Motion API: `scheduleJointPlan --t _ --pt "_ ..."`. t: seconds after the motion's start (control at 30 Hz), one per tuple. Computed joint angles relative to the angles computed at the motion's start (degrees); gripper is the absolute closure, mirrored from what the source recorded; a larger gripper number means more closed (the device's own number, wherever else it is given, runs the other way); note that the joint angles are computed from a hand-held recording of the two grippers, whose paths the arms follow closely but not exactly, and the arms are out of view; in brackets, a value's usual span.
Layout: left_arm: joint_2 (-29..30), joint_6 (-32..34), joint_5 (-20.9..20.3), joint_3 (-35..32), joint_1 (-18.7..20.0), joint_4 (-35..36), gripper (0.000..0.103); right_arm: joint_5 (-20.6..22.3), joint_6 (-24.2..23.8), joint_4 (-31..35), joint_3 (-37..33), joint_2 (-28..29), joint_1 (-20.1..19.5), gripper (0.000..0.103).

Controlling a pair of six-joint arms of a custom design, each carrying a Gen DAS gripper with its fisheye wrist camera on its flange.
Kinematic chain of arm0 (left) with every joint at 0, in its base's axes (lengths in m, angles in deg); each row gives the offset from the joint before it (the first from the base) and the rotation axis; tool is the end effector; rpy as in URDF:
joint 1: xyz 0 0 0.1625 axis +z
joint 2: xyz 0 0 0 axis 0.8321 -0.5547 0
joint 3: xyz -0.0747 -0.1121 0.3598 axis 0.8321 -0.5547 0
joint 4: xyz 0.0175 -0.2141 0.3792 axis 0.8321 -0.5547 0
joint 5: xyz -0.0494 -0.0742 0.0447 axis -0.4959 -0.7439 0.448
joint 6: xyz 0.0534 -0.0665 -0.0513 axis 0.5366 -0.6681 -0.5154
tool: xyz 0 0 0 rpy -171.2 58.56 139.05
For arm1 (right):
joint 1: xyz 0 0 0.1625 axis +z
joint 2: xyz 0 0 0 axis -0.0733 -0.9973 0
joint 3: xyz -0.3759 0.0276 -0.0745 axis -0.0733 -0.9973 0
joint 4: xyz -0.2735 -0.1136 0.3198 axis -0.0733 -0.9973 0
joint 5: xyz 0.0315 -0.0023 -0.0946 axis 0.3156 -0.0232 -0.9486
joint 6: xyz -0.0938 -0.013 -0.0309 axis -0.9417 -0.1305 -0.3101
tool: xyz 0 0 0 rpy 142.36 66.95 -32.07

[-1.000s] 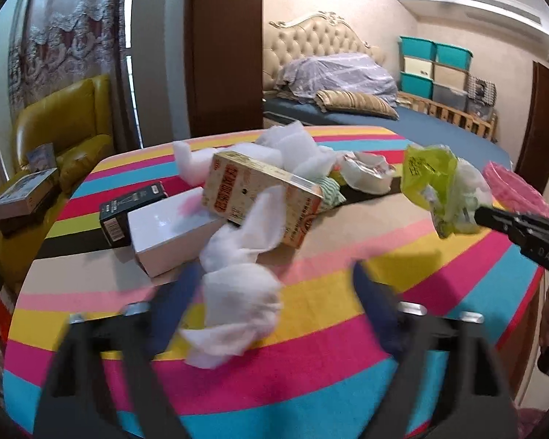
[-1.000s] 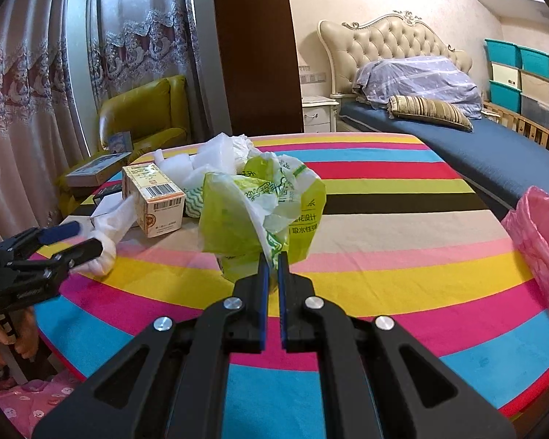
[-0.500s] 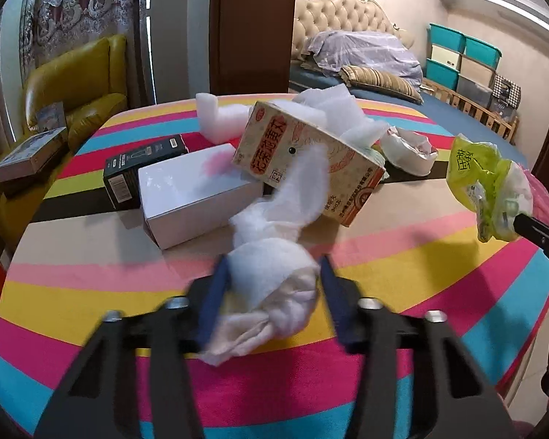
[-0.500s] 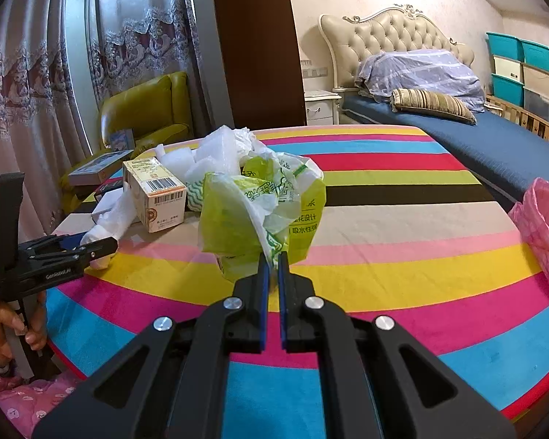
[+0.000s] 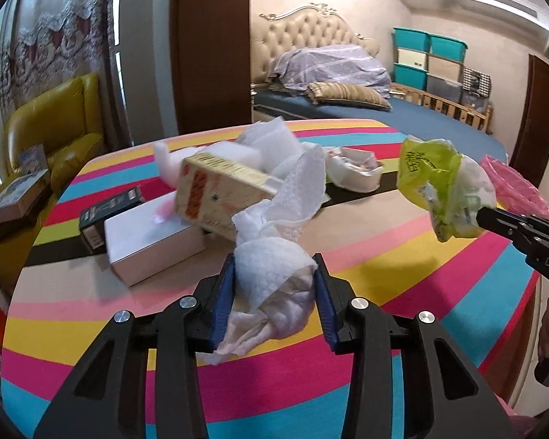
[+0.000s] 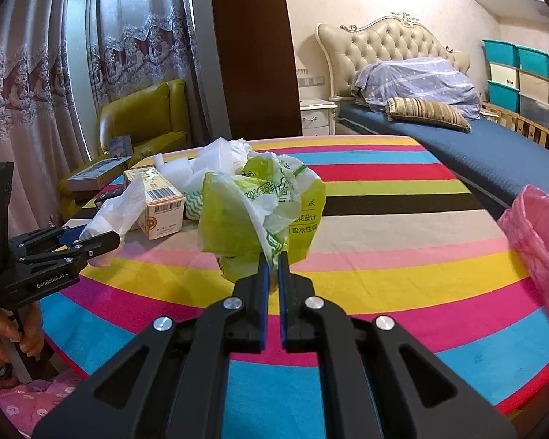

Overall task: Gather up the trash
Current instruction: 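Grasp the green plastic bag with the right tool while the left tool grasps the white tissue, then carry bag and tissue over the pink wastebasket and open both tools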

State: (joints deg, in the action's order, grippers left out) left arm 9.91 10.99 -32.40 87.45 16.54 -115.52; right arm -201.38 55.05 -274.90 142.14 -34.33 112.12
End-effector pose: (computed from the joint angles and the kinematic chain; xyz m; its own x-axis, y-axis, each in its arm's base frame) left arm -0.0382 -0.7048 0.2831 -0.6406 0.4228 -0.6410 0.7484 0.5307 -0.3979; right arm 0.2909 -0.6419 0.0056 -0.7935 -0.0364 0.6075 -0.5319 0.5266 -0.6632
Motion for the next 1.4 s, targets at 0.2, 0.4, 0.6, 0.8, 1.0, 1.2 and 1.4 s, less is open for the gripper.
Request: scheduleJointPlan --t 0.2,0.4,0.6,0.8,1.0,1.2,1.4 --pt "1.13 1.74 -1.26 0.67 -1.8 -0.9 0.065 -0.79 -0.49 -2.74 1.97 -1.23 -0.2 0.098" --pt "2.81 2.95 -3.17 0.79 -3.72 -1.19 0.065 -1.92 -0.76 -6.26 4.58 -3.1 -0.71 0.098" --pt "5.17 4.12 -4.86 -0.18 -5.88 -0.27 0.065 -3.53 -1.49 -11.73 8.83 -6.3 -1.62 0.098" --pt "8.28 4.22 -7.21 -2.04 -7.85 2.58 0.065 -5.88 -2.18 -17.85 13.53 -10.06 -2.99 0.098" --pt "11.68 3.91 -9.85 -3.84 -10.7 5.46 0.065 -8.7 -3.15 -23.56 18.75 -14.84 -4.92 0.098" --pt "16.29 1.5 -13.37 -7.75 -13.85 10.21 0.065 -12.08 -5.22 -28.68 22.8 -19.59 -7.32 0.098" --pt "23.62 -2.03 -16.55 -16.24 -16.54 16.2 0.065 -12.65 -3.54 -27.8 24.99 -24.11 -11.6 0.098"
